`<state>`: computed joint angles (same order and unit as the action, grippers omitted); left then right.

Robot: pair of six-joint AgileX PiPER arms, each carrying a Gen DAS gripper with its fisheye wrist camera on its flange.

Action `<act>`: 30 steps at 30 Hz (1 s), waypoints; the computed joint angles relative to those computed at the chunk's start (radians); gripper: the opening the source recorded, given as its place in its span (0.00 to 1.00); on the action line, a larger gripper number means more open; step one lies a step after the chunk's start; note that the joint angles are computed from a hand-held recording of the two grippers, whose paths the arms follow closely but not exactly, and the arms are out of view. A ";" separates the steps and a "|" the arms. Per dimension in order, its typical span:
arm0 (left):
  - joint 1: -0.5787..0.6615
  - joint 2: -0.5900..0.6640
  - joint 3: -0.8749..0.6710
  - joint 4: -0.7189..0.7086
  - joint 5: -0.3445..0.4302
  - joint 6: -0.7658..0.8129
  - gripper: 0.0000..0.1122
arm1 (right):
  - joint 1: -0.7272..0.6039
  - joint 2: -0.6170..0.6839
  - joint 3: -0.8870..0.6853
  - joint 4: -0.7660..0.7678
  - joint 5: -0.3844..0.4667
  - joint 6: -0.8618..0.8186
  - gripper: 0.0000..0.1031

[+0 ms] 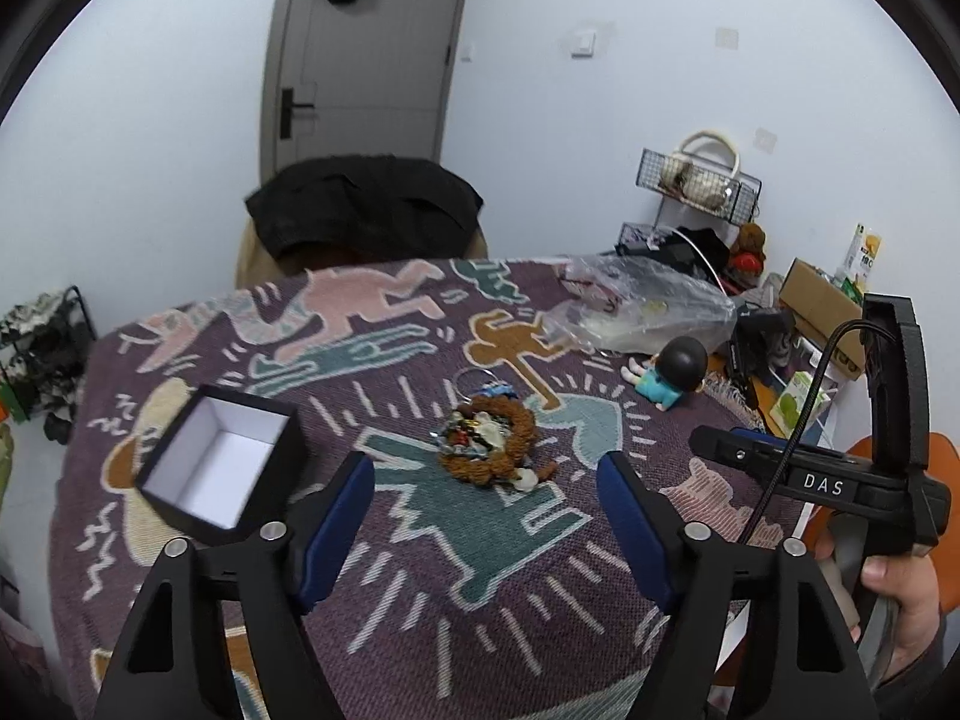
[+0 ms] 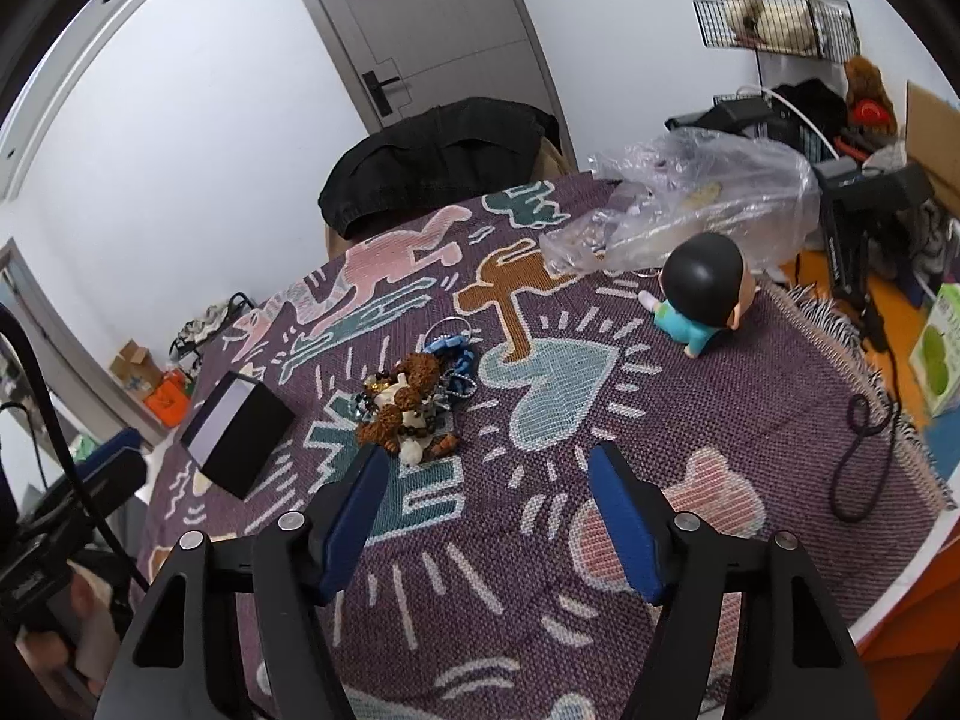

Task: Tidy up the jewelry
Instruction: 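Reach the left gripper into the jewelry pile and grasp the brown bead bracelet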

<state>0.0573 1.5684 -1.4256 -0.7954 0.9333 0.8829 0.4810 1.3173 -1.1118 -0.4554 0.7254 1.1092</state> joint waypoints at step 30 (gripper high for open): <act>-0.320 0.540 -0.589 0.418 0.136 -0.371 0.54 | -0.341 0.119 0.158 0.689 -0.343 -0.501 0.58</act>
